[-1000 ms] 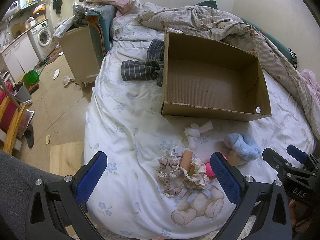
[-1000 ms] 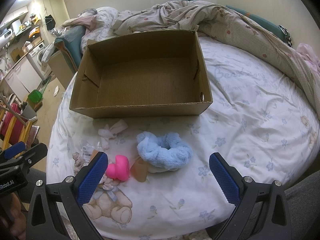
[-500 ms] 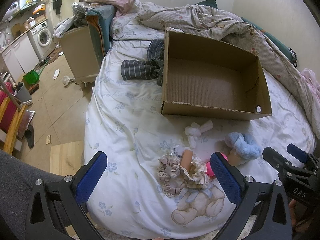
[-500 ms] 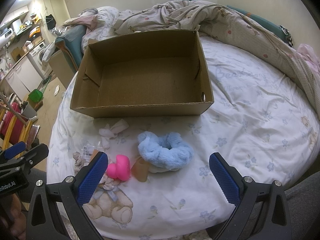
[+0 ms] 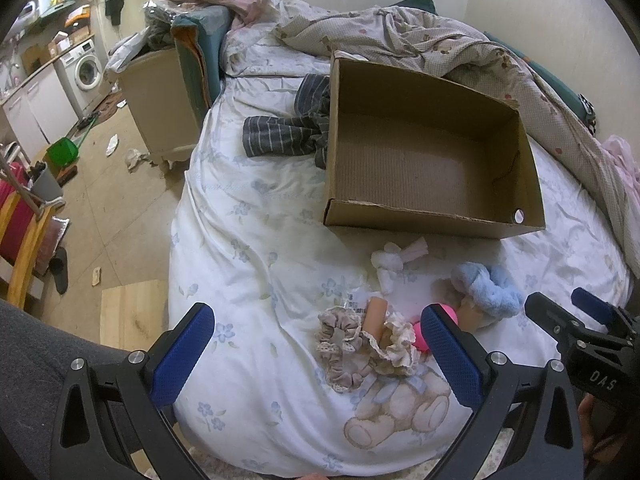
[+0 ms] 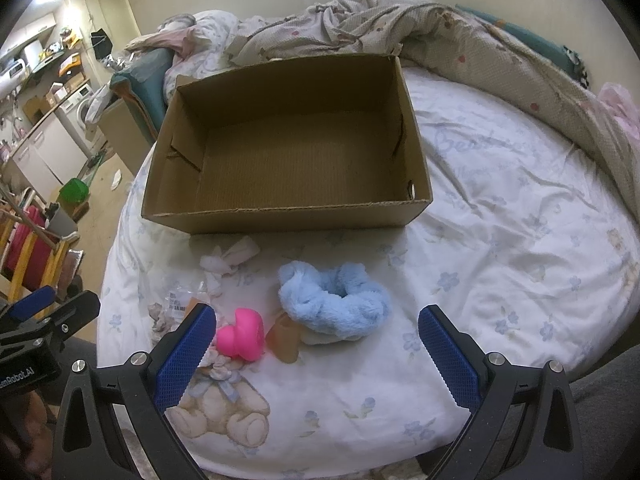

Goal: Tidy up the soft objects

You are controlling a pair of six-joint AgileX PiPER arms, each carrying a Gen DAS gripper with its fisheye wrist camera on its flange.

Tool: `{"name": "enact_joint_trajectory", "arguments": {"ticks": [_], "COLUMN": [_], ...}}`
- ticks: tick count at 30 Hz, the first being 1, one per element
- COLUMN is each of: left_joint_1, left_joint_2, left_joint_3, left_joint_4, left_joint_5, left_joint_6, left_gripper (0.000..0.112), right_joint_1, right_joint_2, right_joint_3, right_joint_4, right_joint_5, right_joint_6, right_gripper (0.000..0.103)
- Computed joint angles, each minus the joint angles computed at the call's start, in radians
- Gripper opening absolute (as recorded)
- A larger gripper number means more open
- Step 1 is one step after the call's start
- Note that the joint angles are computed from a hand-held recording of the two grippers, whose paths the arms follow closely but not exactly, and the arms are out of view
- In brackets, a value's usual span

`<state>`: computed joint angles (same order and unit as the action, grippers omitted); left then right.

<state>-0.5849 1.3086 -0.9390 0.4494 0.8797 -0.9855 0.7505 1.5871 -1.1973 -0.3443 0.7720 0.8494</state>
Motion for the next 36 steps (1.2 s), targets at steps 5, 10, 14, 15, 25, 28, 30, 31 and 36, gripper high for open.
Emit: {"name": "enact_joint_trajectory", "arguments": {"ticks": [5, 10, 14, 15, 25, 28, 30, 31, 36], "left_joint_1": [0.056, 0.12, 0.21, 0.222, 0.342, 0.34, 0.327, 0.323, 0.328], "left_joint_2": [0.011, 0.045, 0.105, 0.123, 0.333, 0.363, 0.375, 0.383, 0.363], "left_joint_3": [-0.036, -0.071, -0.087, -0.092, -0.075, -0.066, -0.062, -0.064, -0.054], "left_joint_4": [-0.043, -0.083, -0.224, -0.245, -0.628, -0.69, -0.699, -0.702, -0.717], "left_joint_5": [0.038, 0.094, 0.089, 0.091, -0.02, -0.041, -0.055, -0.06, -0.069], "left_joint_6": [0.049, 0.096, 0.222, 0.24, 0.491, 0.533, 0.546, 0.55, 0.56], "left_gripper": [0.103, 0.103, 0.103, 0.103, 0.079, 0.073, 0.065, 0.053, 0.015], "right_joint_1": [-0.056, -0.17, -0.252, -0.267, -0.298, -0.3, -0.3, -0.303, -0.336], "right_joint_2": [-0.001, 0.023, 0.094, 0.118, 0.191, 0.19, 0.192, 0.196, 0.229], "right_joint_3": [-0.041, -0.096, -0.163, -0.183, -0.156, -0.155, -0.159, -0.162, -0.186], "right_joint_4": [0.11, 0.344, 0.492, 0.508, 0.512, 0.527, 0.524, 0.525, 0.556], "right_joint_5": [0.016, 0.047, 0.126, 0.15, 0.123, 0.11, 0.11, 0.111, 0.112], "right_joint_6": [-0.116, -0.322, -0.453, -0.473, -0.466, -0.478, -0.479, -0.482, -0.499], "right_gripper": [0.103, 0.103, 0.103, 0.103, 0.103, 0.103, 0.103, 0.103, 0.103]}}
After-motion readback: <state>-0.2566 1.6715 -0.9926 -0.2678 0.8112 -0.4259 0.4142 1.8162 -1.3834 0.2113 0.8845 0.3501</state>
